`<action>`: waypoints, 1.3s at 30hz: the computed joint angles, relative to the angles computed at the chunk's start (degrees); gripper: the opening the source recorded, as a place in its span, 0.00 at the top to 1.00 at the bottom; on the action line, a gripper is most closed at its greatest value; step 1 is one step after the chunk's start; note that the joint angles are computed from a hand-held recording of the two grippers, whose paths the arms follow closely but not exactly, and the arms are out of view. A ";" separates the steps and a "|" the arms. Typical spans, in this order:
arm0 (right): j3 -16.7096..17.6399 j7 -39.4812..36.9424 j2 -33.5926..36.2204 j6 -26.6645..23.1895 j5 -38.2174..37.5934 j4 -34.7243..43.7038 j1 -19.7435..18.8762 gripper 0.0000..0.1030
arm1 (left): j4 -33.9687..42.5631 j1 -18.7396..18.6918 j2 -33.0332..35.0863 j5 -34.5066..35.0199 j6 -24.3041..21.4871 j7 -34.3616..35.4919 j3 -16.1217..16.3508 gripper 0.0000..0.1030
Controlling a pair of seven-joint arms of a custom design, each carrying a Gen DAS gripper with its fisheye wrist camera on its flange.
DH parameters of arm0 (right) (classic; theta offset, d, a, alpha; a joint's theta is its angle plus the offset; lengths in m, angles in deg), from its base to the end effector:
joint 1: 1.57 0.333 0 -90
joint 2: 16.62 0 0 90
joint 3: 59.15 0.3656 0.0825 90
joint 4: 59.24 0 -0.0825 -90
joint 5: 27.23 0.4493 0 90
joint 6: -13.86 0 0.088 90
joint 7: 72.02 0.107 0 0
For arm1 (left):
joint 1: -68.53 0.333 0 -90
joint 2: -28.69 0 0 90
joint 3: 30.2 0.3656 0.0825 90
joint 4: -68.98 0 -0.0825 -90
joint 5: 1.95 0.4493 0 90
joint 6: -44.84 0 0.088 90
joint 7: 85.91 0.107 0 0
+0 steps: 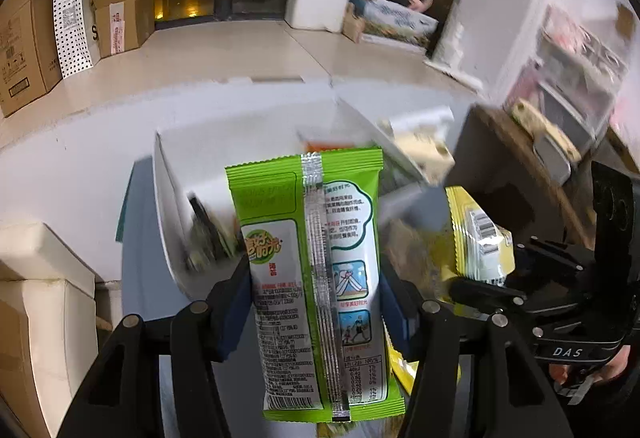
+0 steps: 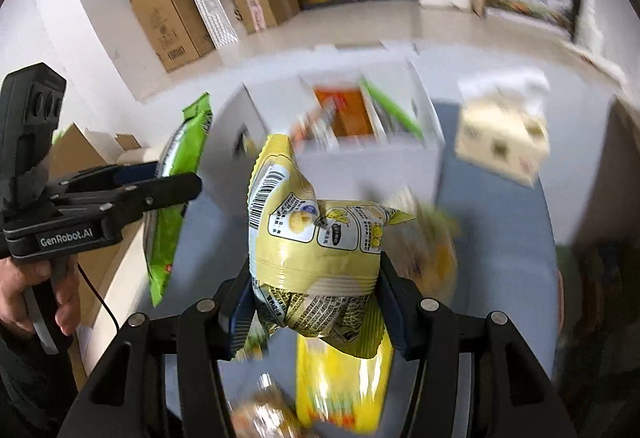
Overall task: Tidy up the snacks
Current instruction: 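Carry both held snacks over the white box and release them inside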
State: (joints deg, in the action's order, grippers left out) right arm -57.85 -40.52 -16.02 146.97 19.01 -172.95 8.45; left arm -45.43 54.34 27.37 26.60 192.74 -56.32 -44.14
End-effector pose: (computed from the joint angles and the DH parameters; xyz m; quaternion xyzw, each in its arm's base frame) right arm 0.6346 0.1402 0.5201 -0.8551 0.3735 -0.0205 0.3590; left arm 0.5707 -0.3161 0.5600 -0.7318 0.5871 -0.2867 0.1937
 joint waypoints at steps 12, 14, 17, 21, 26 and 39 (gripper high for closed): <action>3.15 25.58 24.58 -2.13 -21.58 36.17 1.94 0.42 | 16.42 3.02 12.32 -7.36 -9.31 10.56 4.81 0.34; 3.52 27.62 28.29 -2.54 -24.31 41.74 2.06 0.40 | 18.38 3.00 14.40 -8.13 -10.97 12.14 5.28 0.28; 4.07 31.12 33.57 -7.37 -27.14 50.25 1.93 0.22 | 19.99 2.66 16.30 -9.31 -13.17 12.35 5.92 0.14; 5.61 32.46 36.31 -9.78 -26.39 53.85 0.92 0.12 | 17.99 2.02 15.54 -8.87 -12.50 11.77 6.17 0.02; 6.39 29.63 33.31 -7.94 -25.89 47.90 0.18 0.00 | 14.85 1.36 12.97 -8.59 -12.15 10.30 5.80 0.00; 6.28 5.15 6.71 -0.30 -2.88 12.25 -5.58 0.00 | -3.13 -1.26 -2.17 -5.26 -8.83 2.73 -0.06 0.00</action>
State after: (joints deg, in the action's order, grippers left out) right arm -51.57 -35.37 -9.32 146.68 16.13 -160.69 2.86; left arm -48.56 53.08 25.20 21.34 183.91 -53.58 -44.21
